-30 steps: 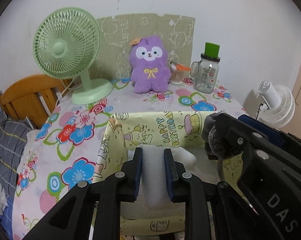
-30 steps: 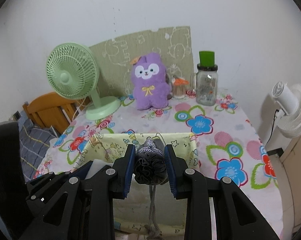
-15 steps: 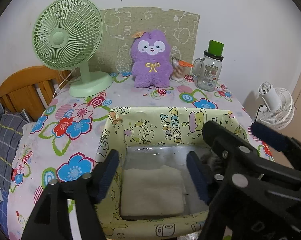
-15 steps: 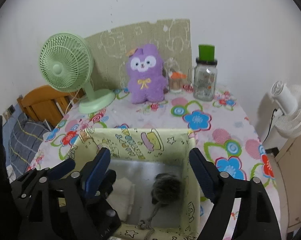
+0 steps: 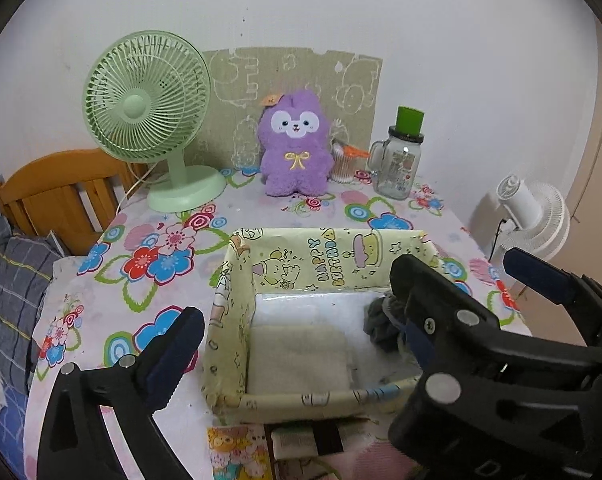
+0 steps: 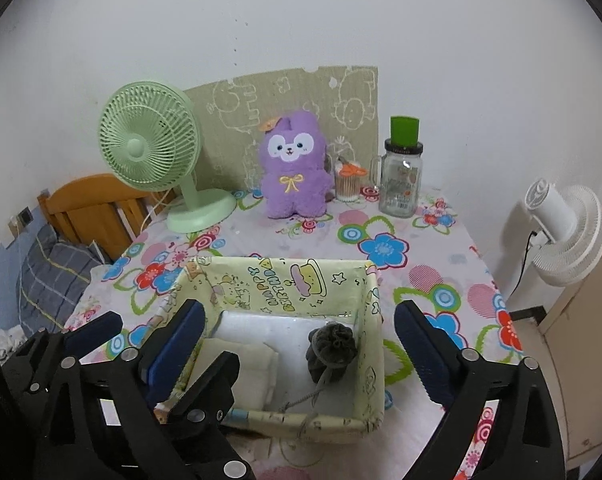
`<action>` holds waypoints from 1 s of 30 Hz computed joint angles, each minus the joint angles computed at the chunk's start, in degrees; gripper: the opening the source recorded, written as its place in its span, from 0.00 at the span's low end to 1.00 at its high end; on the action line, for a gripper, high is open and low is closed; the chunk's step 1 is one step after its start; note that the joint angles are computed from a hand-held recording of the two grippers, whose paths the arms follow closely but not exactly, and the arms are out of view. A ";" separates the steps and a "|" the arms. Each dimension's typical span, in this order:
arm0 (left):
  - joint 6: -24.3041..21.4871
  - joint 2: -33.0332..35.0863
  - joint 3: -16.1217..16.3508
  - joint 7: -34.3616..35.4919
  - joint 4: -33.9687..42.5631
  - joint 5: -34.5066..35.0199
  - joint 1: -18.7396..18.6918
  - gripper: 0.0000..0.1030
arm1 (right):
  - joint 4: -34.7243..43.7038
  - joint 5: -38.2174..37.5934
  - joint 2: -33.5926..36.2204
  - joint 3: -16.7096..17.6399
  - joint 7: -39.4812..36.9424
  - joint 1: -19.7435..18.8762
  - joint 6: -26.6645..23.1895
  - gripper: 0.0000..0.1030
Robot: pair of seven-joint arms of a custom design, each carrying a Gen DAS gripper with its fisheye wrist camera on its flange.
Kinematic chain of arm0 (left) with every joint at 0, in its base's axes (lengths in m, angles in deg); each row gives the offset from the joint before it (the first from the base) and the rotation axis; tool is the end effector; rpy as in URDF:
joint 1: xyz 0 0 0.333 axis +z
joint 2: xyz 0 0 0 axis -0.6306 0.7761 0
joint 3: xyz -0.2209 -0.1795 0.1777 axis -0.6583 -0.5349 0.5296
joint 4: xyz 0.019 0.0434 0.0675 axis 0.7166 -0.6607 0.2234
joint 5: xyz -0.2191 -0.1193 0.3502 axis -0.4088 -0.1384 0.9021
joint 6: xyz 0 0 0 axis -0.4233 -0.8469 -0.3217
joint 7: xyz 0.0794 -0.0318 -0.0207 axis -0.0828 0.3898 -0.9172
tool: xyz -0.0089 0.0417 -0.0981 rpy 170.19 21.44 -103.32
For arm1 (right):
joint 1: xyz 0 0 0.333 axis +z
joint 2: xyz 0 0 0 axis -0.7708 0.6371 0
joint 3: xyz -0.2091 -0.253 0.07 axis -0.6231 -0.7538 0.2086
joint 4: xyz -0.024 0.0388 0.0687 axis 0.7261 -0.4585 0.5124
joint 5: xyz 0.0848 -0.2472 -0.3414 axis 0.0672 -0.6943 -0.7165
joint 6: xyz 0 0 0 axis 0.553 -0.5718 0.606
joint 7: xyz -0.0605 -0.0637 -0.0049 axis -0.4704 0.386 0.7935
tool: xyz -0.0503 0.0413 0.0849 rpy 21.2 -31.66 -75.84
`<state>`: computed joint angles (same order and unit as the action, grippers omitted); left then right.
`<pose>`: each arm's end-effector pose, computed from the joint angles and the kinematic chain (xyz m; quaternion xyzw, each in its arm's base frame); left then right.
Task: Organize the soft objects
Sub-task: 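Lower the white cloth into the box with the left gripper while the right drops the grey knit item in, then withdraw both open grippers from the box toward the remaining items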
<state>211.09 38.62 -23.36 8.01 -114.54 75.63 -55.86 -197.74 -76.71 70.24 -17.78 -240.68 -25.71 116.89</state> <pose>0.4382 -0.1994 0.4639 -0.5401 0.7326 -0.3533 0.2161 0.4344 0.3671 0.4766 -0.5890 0.6763 -0.3011 0.3239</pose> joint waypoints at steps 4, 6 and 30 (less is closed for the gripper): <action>0.34 -3.30 0.55 0.48 -2.31 -0.29 -0.82 1.00 | -0.79 -0.40 -1.81 1.06 0.27 0.64 -1.95 0.98; 0.45 -4.69 0.70 0.43 -3.28 -0.23 -1.08 1.00 | -1.37 -0.27 -2.89 1.62 0.52 0.86 -2.74 0.98; 2.91 -23.00 -0.54 -4.16 -17.50 2.12 -2.96 1.00 | -8.79 2.29 -13.33 9.31 4.60 2.92 -10.01 0.99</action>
